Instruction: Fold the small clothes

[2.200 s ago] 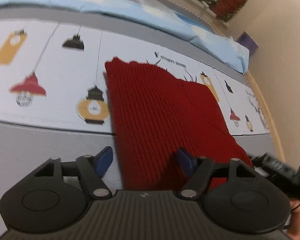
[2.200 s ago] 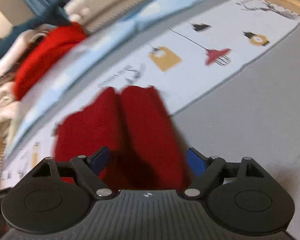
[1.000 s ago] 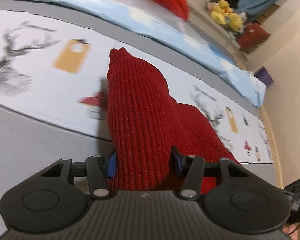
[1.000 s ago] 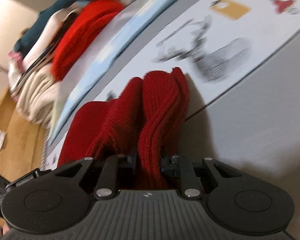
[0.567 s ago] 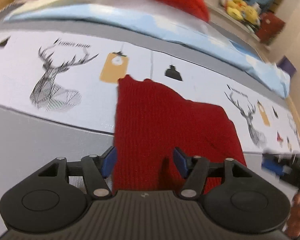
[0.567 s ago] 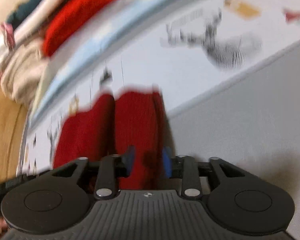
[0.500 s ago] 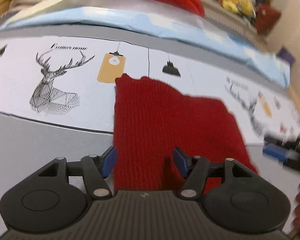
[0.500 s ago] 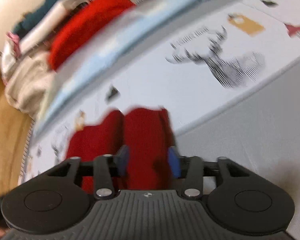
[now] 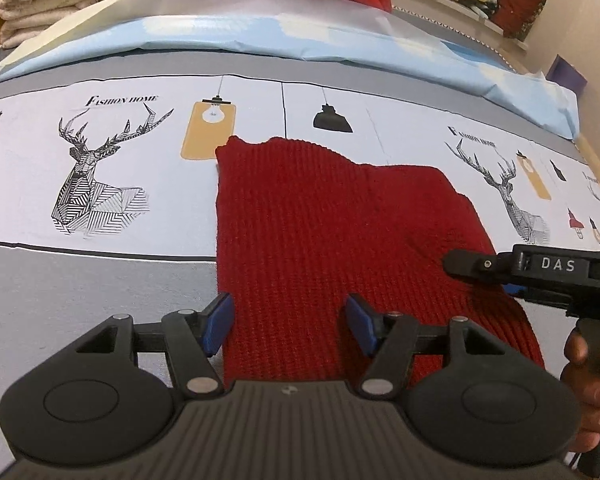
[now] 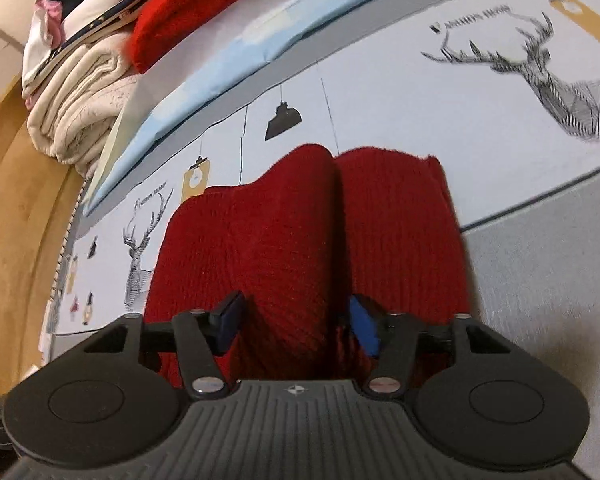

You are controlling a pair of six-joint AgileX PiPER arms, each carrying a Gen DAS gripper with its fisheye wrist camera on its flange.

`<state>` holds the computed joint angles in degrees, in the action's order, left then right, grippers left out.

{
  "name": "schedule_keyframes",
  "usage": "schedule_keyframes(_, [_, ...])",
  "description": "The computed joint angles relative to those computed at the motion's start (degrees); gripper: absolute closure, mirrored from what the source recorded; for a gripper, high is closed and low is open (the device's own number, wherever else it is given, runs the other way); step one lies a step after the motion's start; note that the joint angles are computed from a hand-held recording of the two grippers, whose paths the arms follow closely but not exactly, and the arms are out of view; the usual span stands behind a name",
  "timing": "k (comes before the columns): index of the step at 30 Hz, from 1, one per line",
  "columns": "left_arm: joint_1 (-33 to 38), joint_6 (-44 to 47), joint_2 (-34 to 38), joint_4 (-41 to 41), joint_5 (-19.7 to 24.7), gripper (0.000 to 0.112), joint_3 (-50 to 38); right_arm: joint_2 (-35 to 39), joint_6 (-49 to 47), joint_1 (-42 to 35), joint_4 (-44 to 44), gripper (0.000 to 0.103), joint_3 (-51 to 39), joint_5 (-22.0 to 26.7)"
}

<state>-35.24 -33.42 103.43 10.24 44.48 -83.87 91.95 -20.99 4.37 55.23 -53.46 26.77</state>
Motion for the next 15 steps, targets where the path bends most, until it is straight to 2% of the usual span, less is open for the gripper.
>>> schedule_keyframes(3, [0.20,0.68,0.32,-0.81,0.01,0.045,-0.67,-0.19,-3.04,0.09,2.61,0.083,0.53,-1.61])
schedule_keyframes(4, [0.18,0.96,0.29,-1.07,-0.13,0.045,-0.80,-0.37,-4.87,-0.46,4.67,0.086,0.87,-1.42])
schedule_keyframes(7, [0.23,2.27,-0.63,-2.24,-1.18,0.045,-0.34,-3.21,-12.79,-2.09,13.61,0.089,3.10,-1.54])
schedule_keyframes(10, [0.55,7.15,-2.87,-7.26,-3.23,0.045,0.80,-11.00,-23.29,-5.12,19.86,0.090,6.48,-0.61])
schedule_keyframes(13, [0.73,15.61,-4.92,-14.37,-5.19,0.045,2.35,-17.07,-23.09,-6.73,15.10,0.090,9.08,-1.66])
schedule_keyframes(15, [0.63,22.00,-5.11,-18.44,-4.42,0.045,2.93,-17.82,-21.19,-8.33,11.46,0.090,10.53,-1.15])
